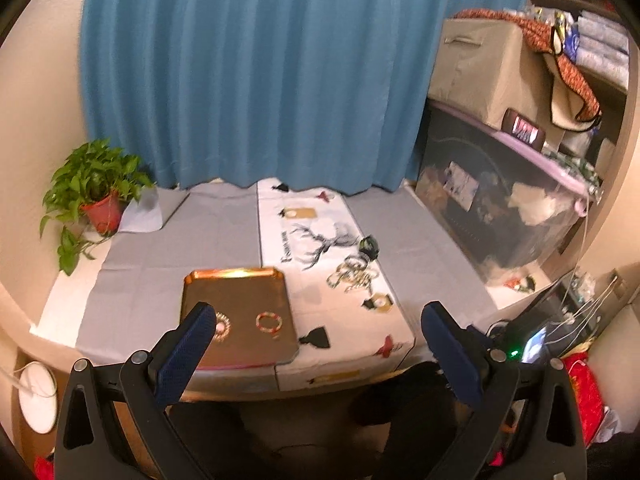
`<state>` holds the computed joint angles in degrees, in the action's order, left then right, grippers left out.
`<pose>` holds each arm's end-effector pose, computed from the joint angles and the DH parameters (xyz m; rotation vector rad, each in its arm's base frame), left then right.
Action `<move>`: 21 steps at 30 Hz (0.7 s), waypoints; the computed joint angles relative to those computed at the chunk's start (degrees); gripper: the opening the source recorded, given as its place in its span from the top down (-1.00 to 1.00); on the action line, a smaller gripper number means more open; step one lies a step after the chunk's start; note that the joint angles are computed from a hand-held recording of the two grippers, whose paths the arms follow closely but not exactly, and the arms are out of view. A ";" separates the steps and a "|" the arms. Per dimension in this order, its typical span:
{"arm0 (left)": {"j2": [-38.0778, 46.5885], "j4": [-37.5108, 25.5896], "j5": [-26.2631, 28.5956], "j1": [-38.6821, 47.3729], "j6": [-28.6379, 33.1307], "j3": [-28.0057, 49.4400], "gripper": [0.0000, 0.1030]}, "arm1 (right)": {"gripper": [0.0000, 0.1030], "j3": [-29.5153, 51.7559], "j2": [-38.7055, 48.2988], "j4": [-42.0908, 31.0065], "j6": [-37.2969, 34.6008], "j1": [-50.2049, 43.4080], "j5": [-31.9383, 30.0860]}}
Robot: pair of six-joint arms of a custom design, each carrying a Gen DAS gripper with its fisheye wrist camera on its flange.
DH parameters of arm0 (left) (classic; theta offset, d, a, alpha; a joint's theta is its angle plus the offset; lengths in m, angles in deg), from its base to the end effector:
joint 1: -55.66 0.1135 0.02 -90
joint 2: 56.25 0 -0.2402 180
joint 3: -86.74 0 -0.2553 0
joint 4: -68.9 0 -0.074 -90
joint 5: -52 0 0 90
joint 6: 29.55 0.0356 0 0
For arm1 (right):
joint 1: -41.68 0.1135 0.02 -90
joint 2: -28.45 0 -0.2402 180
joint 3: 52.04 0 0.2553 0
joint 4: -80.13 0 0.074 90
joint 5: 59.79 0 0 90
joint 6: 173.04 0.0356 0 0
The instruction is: Organize jewelry
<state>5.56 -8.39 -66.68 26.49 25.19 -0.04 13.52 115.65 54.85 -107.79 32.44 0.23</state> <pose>0.1809 -0.0814 0.3827 -0.3507 2.2246 0.0006 0.3159 -0.0334 0.1827 -0.5424 2.2101 0.3184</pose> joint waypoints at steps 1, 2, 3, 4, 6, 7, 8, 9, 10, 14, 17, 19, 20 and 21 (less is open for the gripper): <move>0.28 1.00 0.70 0.62 0.80 0.36 -0.98 | -0.54 0.70 0.98 0.27 0.33 0.15 0.37; 0.48 1.99 1.33 1.22 1.51 0.63 -0.98 | -0.54 1.49 2.14 0.57 0.63 0.32 0.73; 0.68 2.96 1.63 1.66 1.96 0.65 -0.98 | -0.54 2.32 3.39 0.84 0.93 0.56 1.24; 0.99 3.69 1.79 1.97 2.24 0.71 -0.98 | -0.54 3.18 4.69 1.04 1.26 0.89 1.86; 2.25 5.14 2.96 3.37 2.94 0.80 -0.98 | -0.54 4.74 6.95 1.19 1.76 1.38 2.59; 2.93 5.56 4.04 4.15 3.29 0.94 -0.98 | -0.54 5.48 8.11 1.36 2.01 1.66 3.00; 3.72 6.25 5.42 5.09 3.89 0.99 -0.98 | -0.54 6.29 9.30 1.56 2.25 1.94 3.41; 4.31 6.80 6.21 5.69 4.38 0.90 -0.98 | -0.54 6.97 10.23 1.70 2.47 2.22 3.75; 5.23 7.28 6.81 6.33 4.89 0.95 -0.98 | -0.54 7.90 11.47 1.79 2.69 2.50 4.13; 9.26 9.12 9.70 9.20 6.23 2.41 -0.98 | -0.54 11.72 16.27 2.03 3.71 3.34 5.30; 11.84 10.85 10.58 10.57 7.21 3.04 -0.98 | -0.54 14.35 19.61 2.53 4.41 3.98 6.37; 13.39 12.92 10.72 11.38 8.42 2.66 -0.98 | -0.54 16.58 22.19 2.67 5.12 4.36 6.99; 14.77 14.26 10.63 11.81 8.95 2.45 -0.98 | -0.54 17.64 23.59 2.95 5.57 4.65 7.45; 16.18 15.06 11.55 12.55 9.43 2.55 -0.98 | -0.54 19.63 25.91 2.97 6.14 5.15 8.13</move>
